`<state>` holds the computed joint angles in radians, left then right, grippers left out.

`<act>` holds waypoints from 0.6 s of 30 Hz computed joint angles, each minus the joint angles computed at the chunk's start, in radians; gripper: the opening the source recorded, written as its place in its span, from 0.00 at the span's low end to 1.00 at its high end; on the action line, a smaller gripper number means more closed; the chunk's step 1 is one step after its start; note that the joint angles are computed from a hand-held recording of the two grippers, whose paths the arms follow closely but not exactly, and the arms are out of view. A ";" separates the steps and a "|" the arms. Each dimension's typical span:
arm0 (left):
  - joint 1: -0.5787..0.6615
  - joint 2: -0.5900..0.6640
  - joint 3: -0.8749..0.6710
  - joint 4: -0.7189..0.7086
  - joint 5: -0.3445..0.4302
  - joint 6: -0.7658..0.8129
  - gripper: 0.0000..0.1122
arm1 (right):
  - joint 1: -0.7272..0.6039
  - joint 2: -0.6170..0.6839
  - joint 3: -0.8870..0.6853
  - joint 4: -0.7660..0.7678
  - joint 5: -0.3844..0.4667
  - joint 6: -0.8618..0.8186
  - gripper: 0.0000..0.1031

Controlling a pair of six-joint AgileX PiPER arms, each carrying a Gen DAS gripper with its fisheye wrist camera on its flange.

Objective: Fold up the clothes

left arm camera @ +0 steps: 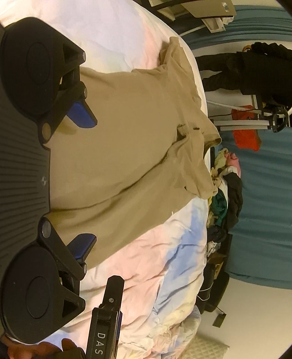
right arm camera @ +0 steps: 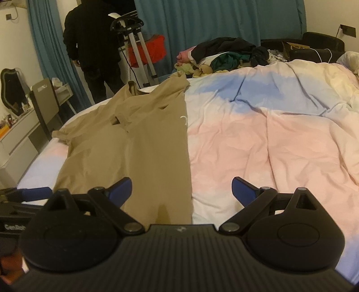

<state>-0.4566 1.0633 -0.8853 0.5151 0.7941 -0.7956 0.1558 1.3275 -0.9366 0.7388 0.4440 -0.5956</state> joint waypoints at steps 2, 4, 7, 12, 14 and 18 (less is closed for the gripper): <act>0.029 -0.017 0.005 -0.021 -0.001 0.038 0.90 | 0.032 0.016 -0.011 -0.057 -0.022 0.044 0.94; 0.061 -0.035 0.008 -0.036 0.003 0.073 0.90 | 0.076 0.041 -0.035 -0.165 -0.046 0.137 0.94; 0.125 -0.059 0.012 -0.079 0.003 0.145 0.90 | 0.141 0.093 -0.096 -0.347 -0.058 0.300 0.94; 0.292 -0.093 0.023 -0.256 -0.028 0.304 0.90 | 0.242 0.223 -0.272 -0.498 -0.026 0.410 0.94; 0.343 -0.101 0.027 -0.308 -0.040 0.334 0.90 | 0.267 0.316 -0.404 -0.426 0.042 0.292 0.94; 0.408 -0.117 0.047 -0.306 -0.072 0.363 0.90 | 0.350 0.550 -0.752 -0.468 0.198 0.270 0.94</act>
<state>-0.0487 0.9467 -0.8378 0.2092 0.7224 -0.4325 0.5060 1.8772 -1.6889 0.2710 0.6421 -0.3253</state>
